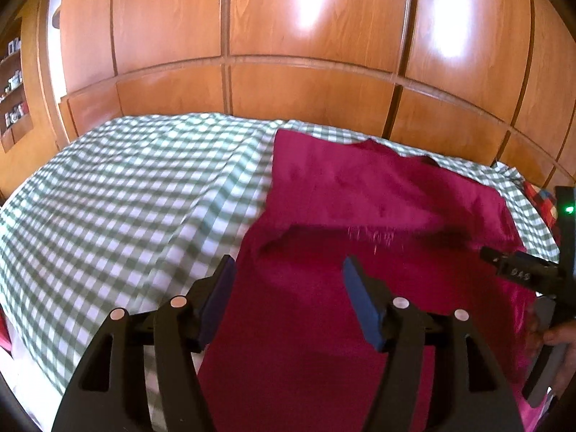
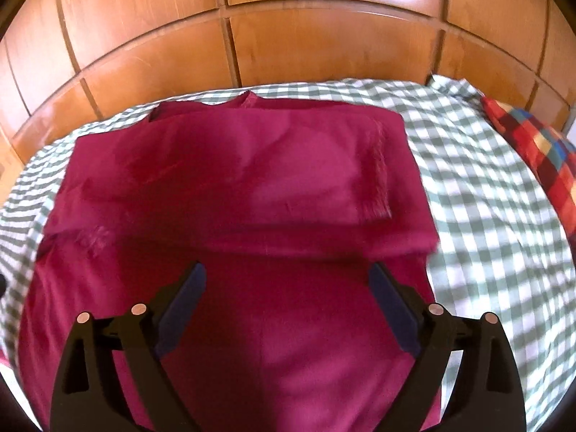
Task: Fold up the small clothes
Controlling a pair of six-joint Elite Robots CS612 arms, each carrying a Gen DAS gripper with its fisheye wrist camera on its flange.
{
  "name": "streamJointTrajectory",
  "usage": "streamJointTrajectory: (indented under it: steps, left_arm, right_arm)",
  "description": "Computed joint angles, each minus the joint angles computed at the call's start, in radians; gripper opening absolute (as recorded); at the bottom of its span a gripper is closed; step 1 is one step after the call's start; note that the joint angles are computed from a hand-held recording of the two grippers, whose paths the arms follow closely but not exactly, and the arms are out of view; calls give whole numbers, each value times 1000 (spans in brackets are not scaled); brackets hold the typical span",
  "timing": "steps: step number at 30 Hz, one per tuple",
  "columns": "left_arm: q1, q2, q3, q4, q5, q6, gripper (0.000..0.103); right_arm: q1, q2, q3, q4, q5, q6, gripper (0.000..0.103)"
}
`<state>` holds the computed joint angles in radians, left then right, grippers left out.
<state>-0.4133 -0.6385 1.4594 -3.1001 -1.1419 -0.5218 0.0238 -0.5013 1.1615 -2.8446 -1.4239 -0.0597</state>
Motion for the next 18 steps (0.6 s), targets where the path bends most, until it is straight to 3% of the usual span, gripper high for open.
streamJointTrajectory:
  steps: [11, 18]
  left_arm:
    - [-19, -36, 108, -27, 26, -8, 64]
    - [-24, -55, 158, -35, 38, -5, 65]
  right_arm:
    - [-44, -114, 229, -96, 57, -44, 91]
    - [-72, -143, 296, -86, 93, -1, 92]
